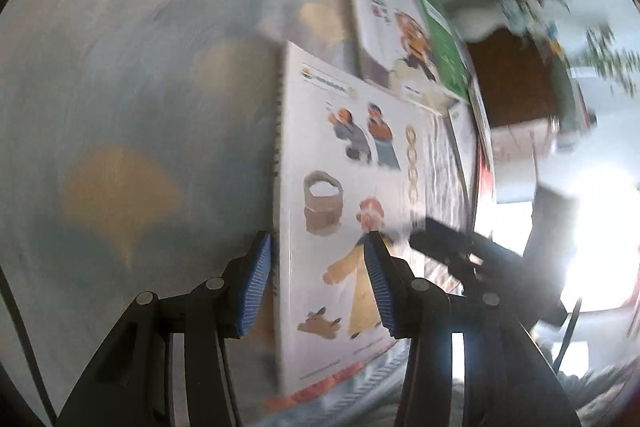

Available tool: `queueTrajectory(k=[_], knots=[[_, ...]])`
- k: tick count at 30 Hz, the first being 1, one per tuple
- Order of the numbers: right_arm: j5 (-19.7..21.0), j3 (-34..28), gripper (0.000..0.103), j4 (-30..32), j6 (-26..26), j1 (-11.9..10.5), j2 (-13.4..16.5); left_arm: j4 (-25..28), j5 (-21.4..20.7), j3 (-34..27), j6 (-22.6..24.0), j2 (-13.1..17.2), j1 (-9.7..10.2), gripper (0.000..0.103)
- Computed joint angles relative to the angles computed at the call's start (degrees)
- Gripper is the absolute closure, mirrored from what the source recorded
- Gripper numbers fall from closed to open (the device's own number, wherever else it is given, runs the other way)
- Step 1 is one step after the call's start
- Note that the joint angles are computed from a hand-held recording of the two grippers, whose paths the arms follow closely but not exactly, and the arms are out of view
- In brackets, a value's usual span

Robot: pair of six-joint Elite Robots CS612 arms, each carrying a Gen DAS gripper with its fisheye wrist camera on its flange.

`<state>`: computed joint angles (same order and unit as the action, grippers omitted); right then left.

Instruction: Organize books

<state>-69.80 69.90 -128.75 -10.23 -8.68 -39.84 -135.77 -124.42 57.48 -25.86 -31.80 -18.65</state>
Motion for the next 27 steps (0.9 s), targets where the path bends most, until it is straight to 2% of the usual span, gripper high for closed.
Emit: queueTrajectory(k=[3, 5, 7, 10, 11, 13, 17, 19, 22, 23, 25, 27], knots=[[0.55, 1.63, 0.065, -1.42, -0.08, -0.53, -0.92, -7.28, 6.69, 5.26, -7.21, -2.38, -0.95, 0.060], [0.74, 0.84, 0.065, -2.69, 1.97, -0.99, -0.31, -8.13, 9.09, 6.26, -8.61, -3.00, -1.41, 0.060], [2.07, -0.65, 0.065, -1.72, 1.99, -1.27, 0.59, -5.29, 11.54, 5.09, -6.93, -2.86, -2.07, 0.060], [3.87, -1.78, 0.066, 0.04, -1.25, -1.32, 1.14, -0.44, 16.87, 3.14, -3.44, -2.78, -3.24, 0.060], [4.76, -2.24, 0.066, 1.18, -2.63, -1.20, 1.36, 0.21, 18.33, 3.09, -2.90, -2.89, -3.59, 0.060], [3.88, -0.89, 0.066, 0.12, -4.26, -0.72, 0.74, 0.60, 20.07, 2.96, -2.19, -2.90, -3.97, 0.060], [4.39, 1.24, 0.065, -1.75, -6.04, -0.91, -0.10, -1.94, 18.22, 3.22, -4.59, -2.88, -4.00, 0.059], [5.38, 1.04, 0.065, -1.57, -5.76, -1.15, 0.14, -8.80, 15.65, 5.74, -6.17, -3.82, -3.59, 0.059], [8.20, 1.27, 0.064, -0.43, -4.59, -2.09, 0.01, -23.18, 5.49, 8.21, -13.11, -3.55, -2.08, 0.059], [9.73, 1.09, 0.064, 0.25, -4.05, -2.48, 0.17, -24.99, 3.38, 7.95, -14.74, -3.03, -1.81, 0.059], [11.95, 0.64, 0.064, 1.36, -3.23, -2.97, 0.53, -22.64, 3.38, 7.00, -14.84, -2.37, -1.94, 0.059], [13.17, 0.42, 0.064, 2.02, -2.74, -3.24, 0.69, -18.39, 5.52, 5.95, -14.32, -1.78, -2.43, 0.067]])
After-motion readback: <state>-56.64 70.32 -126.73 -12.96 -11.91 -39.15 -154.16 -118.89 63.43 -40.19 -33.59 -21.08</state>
